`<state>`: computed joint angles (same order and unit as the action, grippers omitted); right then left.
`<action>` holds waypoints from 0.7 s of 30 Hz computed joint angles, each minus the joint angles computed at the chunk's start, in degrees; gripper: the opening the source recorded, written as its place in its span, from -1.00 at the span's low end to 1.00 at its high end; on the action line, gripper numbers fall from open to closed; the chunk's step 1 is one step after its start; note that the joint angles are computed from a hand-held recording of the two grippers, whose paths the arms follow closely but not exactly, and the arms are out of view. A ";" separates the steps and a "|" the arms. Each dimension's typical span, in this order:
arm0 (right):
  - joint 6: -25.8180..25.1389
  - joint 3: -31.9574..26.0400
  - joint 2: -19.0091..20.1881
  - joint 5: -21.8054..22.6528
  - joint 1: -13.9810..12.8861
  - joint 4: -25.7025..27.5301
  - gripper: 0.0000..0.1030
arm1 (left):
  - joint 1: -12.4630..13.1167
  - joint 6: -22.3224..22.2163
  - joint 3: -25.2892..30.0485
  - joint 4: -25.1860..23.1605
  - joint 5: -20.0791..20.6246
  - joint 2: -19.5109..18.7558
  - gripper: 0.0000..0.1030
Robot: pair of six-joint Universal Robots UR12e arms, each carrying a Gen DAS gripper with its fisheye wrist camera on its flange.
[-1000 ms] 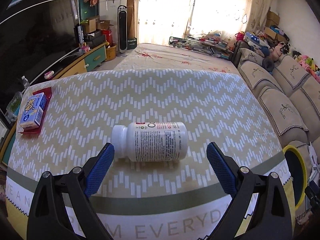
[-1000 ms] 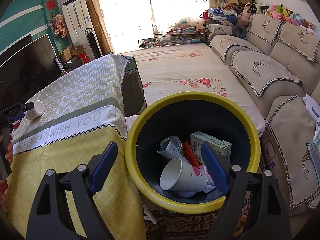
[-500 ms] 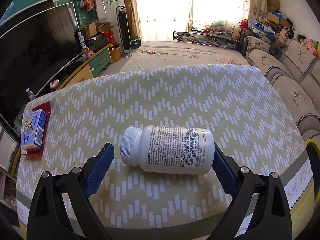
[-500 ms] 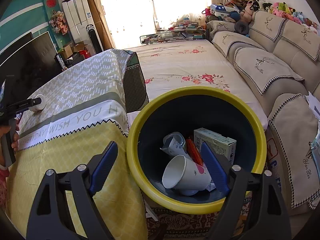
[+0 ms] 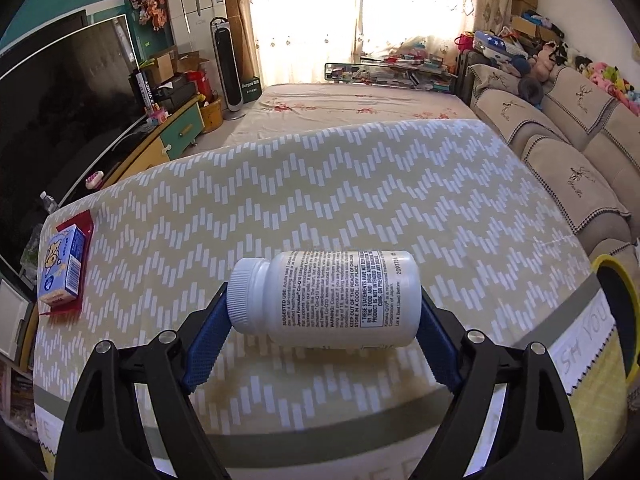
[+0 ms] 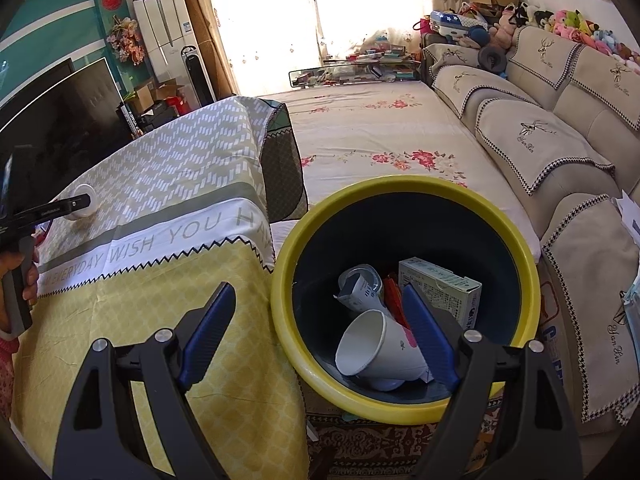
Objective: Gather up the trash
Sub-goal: 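Reach the left gripper to the white pill bottle and grasp it, then carry the pill bottle with the left gripper over the bin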
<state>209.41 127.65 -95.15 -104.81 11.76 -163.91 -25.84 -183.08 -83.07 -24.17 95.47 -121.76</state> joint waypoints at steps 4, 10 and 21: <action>0.10 0.17 -0.53 -0.55 0.33 0.15 0.56 | -1.09 0.53 -4.00 3.43 -1.79 3.35 0.62; -0.07 0.86 -2.27 -2.76 0.88 0.17 0.56 | -4.04 2.12 -9.03 7.19 -6.12 8.01 0.62; 1.41 3.75 -8.30 -10.89 1.20 1.99 0.56 | -11.33 10.33 -6.08 4.83 -14.27 7.50 0.62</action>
